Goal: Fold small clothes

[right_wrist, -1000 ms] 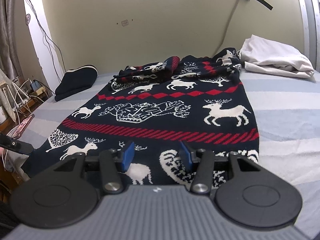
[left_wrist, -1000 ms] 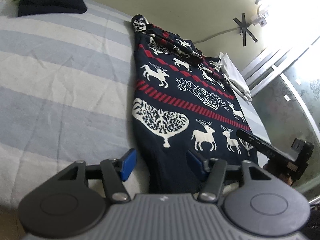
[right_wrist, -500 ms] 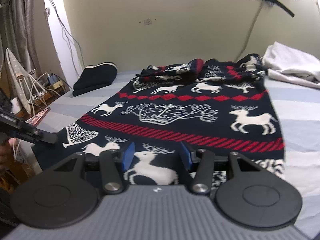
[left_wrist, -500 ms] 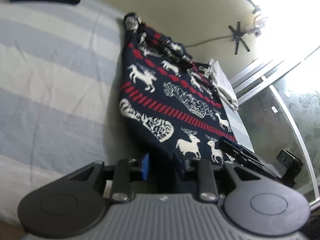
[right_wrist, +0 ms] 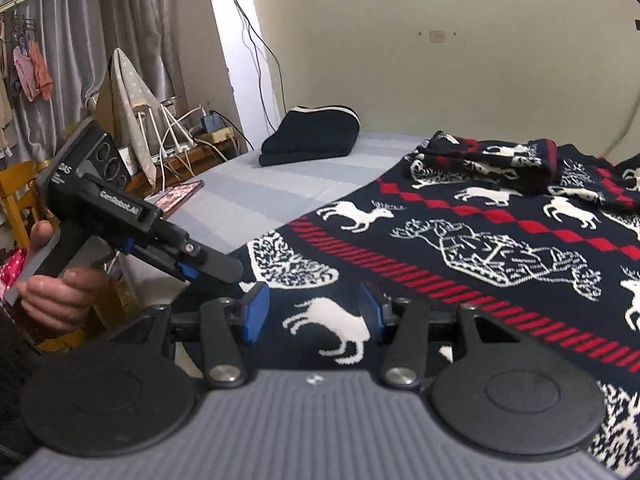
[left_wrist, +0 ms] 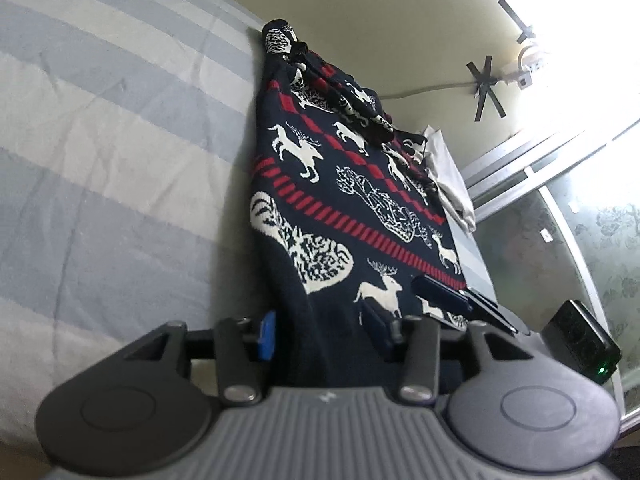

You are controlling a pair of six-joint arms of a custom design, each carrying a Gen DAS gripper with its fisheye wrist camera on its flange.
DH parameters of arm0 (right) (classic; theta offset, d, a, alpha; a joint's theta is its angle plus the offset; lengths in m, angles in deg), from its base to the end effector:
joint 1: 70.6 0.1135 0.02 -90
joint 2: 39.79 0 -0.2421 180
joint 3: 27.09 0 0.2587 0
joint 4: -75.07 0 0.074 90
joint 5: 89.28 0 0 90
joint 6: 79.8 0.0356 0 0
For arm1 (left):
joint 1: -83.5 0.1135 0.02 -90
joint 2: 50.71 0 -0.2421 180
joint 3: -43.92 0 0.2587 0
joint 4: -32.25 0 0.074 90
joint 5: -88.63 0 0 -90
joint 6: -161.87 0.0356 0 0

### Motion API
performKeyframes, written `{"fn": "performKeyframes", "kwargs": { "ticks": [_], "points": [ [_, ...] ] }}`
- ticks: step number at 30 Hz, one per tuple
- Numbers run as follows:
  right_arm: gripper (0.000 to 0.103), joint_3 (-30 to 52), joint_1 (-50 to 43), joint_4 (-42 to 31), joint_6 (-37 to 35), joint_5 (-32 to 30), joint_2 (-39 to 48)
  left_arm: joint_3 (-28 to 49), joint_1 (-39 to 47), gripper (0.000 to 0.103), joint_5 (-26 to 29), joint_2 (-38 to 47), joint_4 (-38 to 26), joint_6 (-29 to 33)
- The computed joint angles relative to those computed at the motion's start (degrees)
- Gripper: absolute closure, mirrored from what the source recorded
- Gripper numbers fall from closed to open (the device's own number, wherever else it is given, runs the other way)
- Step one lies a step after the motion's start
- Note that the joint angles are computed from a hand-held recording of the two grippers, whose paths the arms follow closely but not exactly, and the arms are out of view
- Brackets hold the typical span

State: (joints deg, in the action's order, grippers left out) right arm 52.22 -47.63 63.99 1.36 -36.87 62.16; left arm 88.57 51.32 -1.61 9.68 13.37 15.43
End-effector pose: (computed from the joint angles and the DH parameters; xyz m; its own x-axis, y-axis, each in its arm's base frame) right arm 0.3542 0.1737 0.1940 -0.3857 -0.2958 -0.8739 -0.8457 0.4920 0.2068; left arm 0.2028 -0.1275 0.1915 -0.7072 -0.5396 -0.4569 -0.1079 0.7210 -0.6844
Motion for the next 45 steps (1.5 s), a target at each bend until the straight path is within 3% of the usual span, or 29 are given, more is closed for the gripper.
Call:
{"fn": "performKeyframes", "kwargs": {
  "ticks": [2,10,13,19,22,23,24,25,26,29,31,35,38,40,41,42,43,44,45],
  "points": [
    [0.051,-1.2,-1.4,0.5,0.8,0.3,-1.1,1.2,-0.1,0.092,-1.0,0.5,-2.0,1.6],
    [0.05,-10.0,-17.4,-0.5,9.6,1.8,-11.9,-0.8,2.6,0.087,2.5,-1.1,-1.2,2.6],
    [0.05,-13.2,-22.7,-5.0,9.0,2.3,-16.8,-1.2,2.9,0.081,4.2,-0.1,1.0,3.1],
    [0.049,-16.4,-26.9,-13.4,6.0,1.6,-19.8,1.1,1.7,0.073,5.3,1.0,-1.6,5.0],
    [0.049,-19.0,-26.2,-13.3,4.2,1.1,-21.3,1.7,0.2,0.075,4.7,0.7,-3.4,5.6],
    [0.051,-18.9,-25.8,-13.4,3.5,1.3,-21.4,2.0,-0.4,0.083,4.2,0.7,-4.2,5.8],
    [0.062,-18.4,-25.8,-14.3,2.9,0.9,-21.1,2.3,-0.9,0.092,3.7,0.8,-5.2,6.0],
    [0.087,-17.5,-25.8,-15.7,2.4,0.4,-20.5,2.7,-1.5,0.092,3.1,0.9,-6.3,6.1],
    [0.093,-15.7,-25.7,-18.1,1.5,-0.1,-19.3,2.7,-2.1,0.093,2.3,0.6,-6.9,6.0],
    [0.093,-13.9,-26.0,-20.4,0.9,-1.4,-18.4,1.9,-1.9,0.093,1.8,-2.2,-8.0,5.1],
    [0.093,-12.4,-27.6,-20.3,2.6,-5.4,-17.7,1.0,-0.1,0.093,3.0,-5.1,-7.5,4.5],
    [0.093,-8.1,-28.8,-12.6,10.4,-9.7,-14.9,4.0,4.9,0.095,4.3,-6.0,-6.8,6.5],
    [0.093,-0.2,-27.1,-6.1,16.2,-8.2,-8.1,10.7,11.2,0.095,7.3,0.7,-3.9,10.0],
    [0.093,8.5,-24.9,-3.2,19.4,-4.7,-0.9,19.3,15.4,0.093,8.0,10.7,-2.5,12.1],
    [0.092,14.2,-23.3,-2.2,22.1,-1.9,3.8,24.9,17.1,0.088,7.1,17.1,-2.2,12.4],
    [0.085,20.0,-21.8,-1.8,24.1,1.3,8.7,30.1,18.0,0.072,5.4,22.5,-3.5,12.8],
    [0.065,26.1,-20.5,-3.4,23.4,6.2,13.2,36.1,18.6,0.062,2.9,28.2,-7.0,12.8],
    [0.055,31.7,-19.1,-7.1,21.2,11.4,16.8,40.5,18.9,0.056,0.7,32.2,-10.6,11.9],
    [0.053,35.0,-18.2,-10.2,19.5,15.7,19.0,41.9,19.4,0.057,1.1,33.9,-12.3,11.2]
  ]
}}
